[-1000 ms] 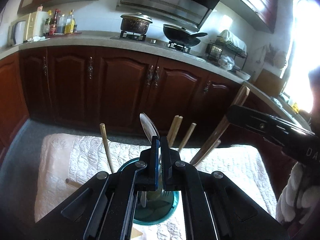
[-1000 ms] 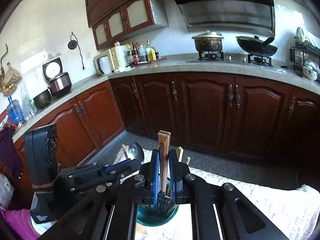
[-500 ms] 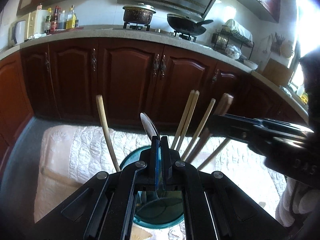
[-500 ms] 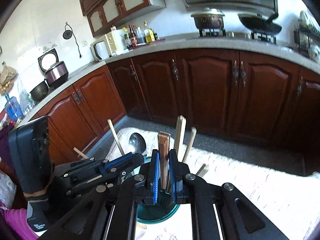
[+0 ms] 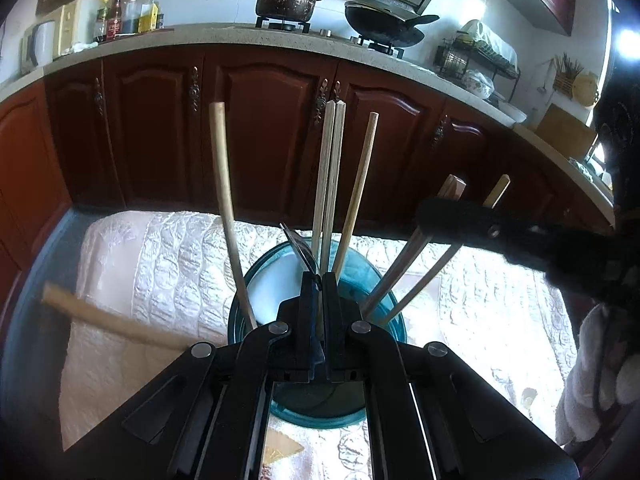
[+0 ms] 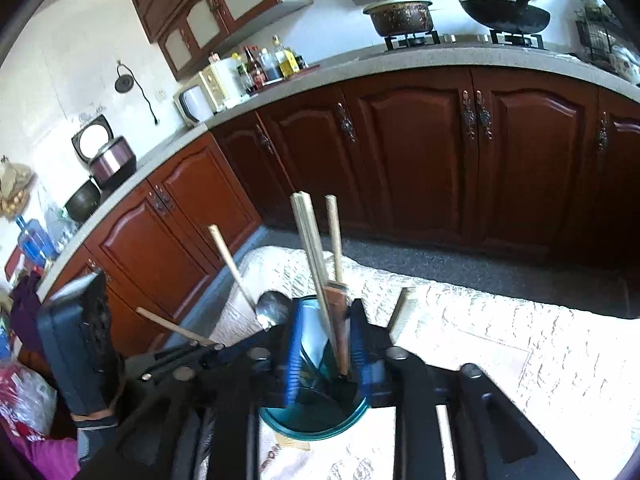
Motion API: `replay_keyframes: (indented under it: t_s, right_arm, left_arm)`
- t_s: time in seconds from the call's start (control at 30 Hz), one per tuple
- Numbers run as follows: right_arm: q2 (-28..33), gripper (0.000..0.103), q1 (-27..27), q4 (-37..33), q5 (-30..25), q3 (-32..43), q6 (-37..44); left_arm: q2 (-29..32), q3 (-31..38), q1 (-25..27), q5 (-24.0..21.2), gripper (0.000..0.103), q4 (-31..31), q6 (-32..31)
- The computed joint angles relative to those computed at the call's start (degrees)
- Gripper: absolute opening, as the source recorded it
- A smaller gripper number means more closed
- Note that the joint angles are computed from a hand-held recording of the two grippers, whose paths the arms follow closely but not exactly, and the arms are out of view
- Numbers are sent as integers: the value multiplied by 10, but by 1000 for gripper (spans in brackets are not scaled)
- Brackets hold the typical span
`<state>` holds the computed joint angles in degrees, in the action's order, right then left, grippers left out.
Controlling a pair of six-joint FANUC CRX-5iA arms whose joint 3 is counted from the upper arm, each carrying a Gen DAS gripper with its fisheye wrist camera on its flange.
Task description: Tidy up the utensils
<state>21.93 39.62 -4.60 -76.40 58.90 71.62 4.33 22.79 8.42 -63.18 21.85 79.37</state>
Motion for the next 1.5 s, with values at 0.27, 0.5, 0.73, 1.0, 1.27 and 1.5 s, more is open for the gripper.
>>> replay_keyframes:
  t_s: [0.27, 0.5, 0.73, 1.0, 1.27, 1.5]
  right_arm:
    - [-48, 29, 6, 13, 46, -57, -29]
    - [-101, 32, 23, 47, 87, -126, -48]
    - [-145, 37, 54, 108, 111, -202, -86]
    - [-180, 41, 95, 195, 111, -292, -142]
    - [-190, 42, 127, 230, 112, -322, -173]
    - [-193, 43, 142, 238, 114, -329, -187]
  left_arm:
    - [-10, -1, 2, -13, 14, 3, 5]
    - [-36, -18, 10, -6, 43, 28, -10]
    - [-74, -24, -2, -2, 51, -30, 4]
    - [-106, -39, -4, -14, 51, -84, 39]
    - [-131, -46, -4, -29, 51, -120, 64]
    - [-153, -50, -15, -27, 51, -163, 75]
